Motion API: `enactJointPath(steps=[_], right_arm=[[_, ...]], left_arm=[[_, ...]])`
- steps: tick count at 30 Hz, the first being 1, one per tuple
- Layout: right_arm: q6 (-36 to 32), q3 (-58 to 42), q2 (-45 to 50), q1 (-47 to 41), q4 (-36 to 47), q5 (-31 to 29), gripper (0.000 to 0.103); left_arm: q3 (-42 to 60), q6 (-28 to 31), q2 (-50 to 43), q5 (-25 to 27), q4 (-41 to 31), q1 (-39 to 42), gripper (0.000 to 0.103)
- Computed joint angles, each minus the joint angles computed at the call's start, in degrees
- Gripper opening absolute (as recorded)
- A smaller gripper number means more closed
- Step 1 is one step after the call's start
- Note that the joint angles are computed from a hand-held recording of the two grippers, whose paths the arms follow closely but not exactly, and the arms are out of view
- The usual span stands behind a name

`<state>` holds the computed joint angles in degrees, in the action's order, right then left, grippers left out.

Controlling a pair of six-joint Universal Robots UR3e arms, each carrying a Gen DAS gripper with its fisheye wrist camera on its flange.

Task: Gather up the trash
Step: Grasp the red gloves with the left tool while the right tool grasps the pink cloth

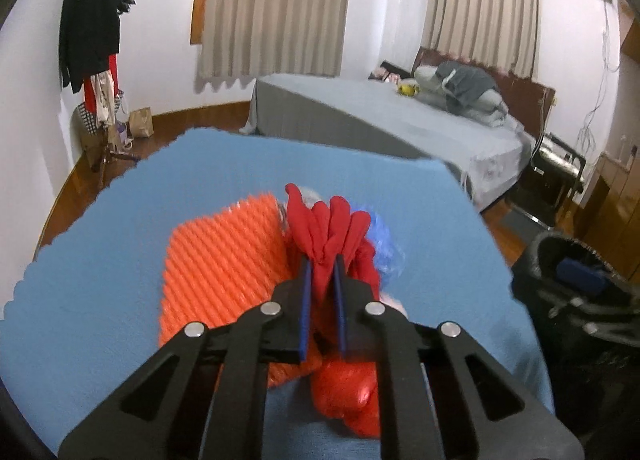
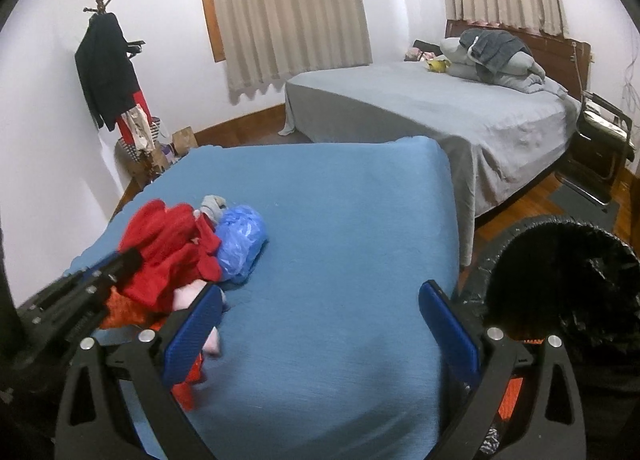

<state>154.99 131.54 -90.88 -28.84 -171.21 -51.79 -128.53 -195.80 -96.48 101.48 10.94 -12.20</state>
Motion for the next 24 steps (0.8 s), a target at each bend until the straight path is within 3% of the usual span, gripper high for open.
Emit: enactJointPath(steps=[10, 20, 24], right_arm=[[1.19, -0.22, 0.41, 2.47, -0.49, -0.26, 0.097], [5.43, -7.02, 13.81, 10.71, -6.51, -7.41, 0.090], [5.61, -10.78, 17.58, 13.54, -4.14, -8.97, 0.081]], left_arm=[[-4.49, 0.37, 11.25, -0.30, -3.76, 4.04, 0.010], [-7.61, 1.28, 10.10, -4.21, -1.76, 9.37, 0.010], [-6.65, 1.01, 9.29, -4.54, -2.00, 9.01, 0.010]])
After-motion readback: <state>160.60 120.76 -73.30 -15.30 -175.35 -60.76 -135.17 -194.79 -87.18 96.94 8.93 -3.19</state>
